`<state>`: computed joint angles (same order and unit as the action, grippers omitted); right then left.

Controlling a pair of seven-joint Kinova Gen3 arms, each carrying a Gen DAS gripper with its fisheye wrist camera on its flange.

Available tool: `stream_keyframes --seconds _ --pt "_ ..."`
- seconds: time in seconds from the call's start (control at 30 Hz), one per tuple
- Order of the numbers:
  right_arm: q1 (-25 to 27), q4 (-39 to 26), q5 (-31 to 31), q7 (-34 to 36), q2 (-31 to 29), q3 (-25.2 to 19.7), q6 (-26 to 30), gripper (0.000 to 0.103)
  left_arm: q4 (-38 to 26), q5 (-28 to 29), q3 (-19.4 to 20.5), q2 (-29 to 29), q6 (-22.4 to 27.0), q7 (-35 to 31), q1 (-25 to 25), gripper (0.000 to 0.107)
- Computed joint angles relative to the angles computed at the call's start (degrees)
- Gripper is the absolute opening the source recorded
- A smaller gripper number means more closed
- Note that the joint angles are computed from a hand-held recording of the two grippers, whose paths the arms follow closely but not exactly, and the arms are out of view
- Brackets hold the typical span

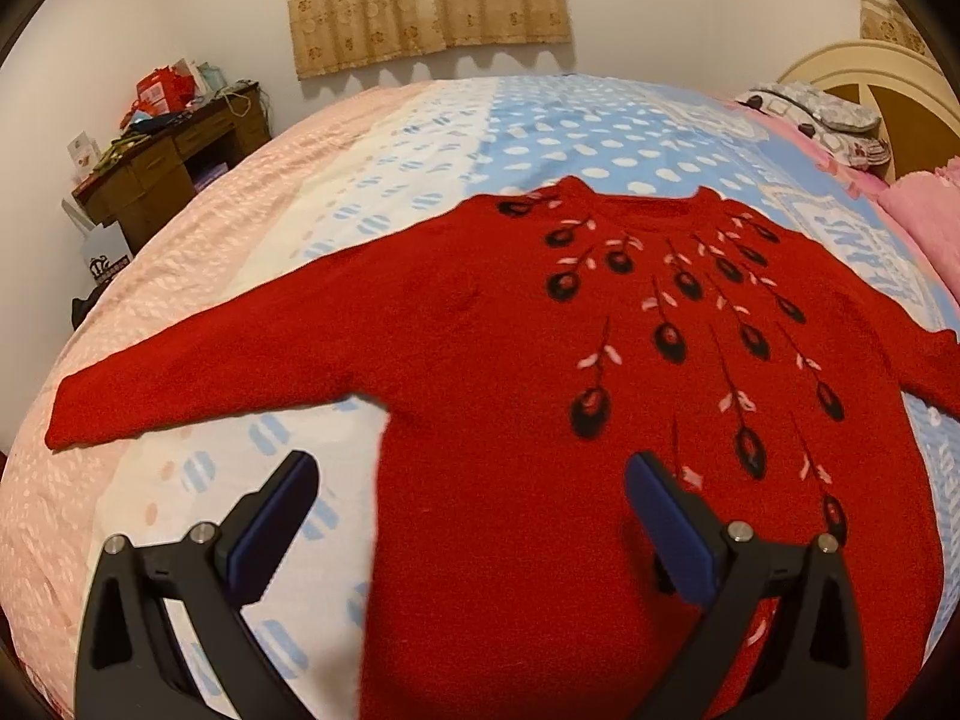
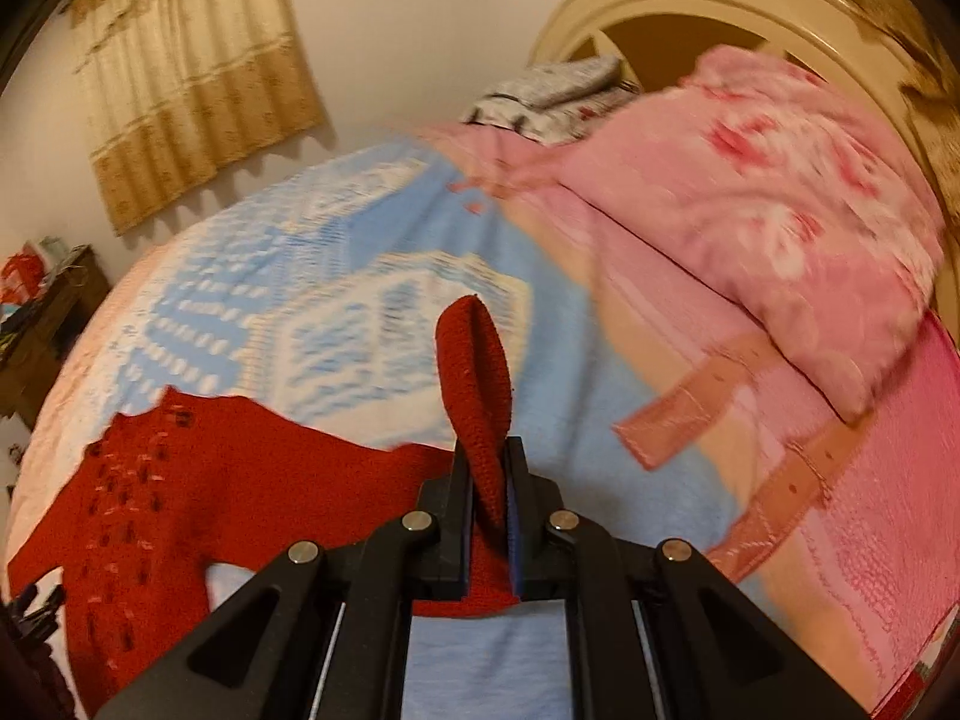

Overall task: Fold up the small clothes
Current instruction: 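Lift the sleeve with the right gripper, fold it across the sweater front, release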

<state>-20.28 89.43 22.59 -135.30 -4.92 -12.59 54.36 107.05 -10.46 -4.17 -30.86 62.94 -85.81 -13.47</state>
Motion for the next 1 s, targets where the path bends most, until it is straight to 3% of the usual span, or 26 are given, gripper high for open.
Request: stream_keyframes --seconds 0.4,0.7,1.0 --pt "-10.78 -16.12 7.02 0.99 6.12 -4.21 6.85 0.008 0.96 0.63 -4.39 -1.21 -0.81 -3.63 -0.36 0.103" --pt "-23.86 -32.56 12.7 6.14 15.14 -2.84 13.17 0.008 1.59 1.7 -8.32 -1.09 -1.59 -7.08 -1.28 0.103" --pt "-33.5 -47.22 12.44 12.47 25.01 1.32 17.47 0.008 2.48 3.37 -12.17 -0.67 -2.77 -10.58 -2.51 0.103"
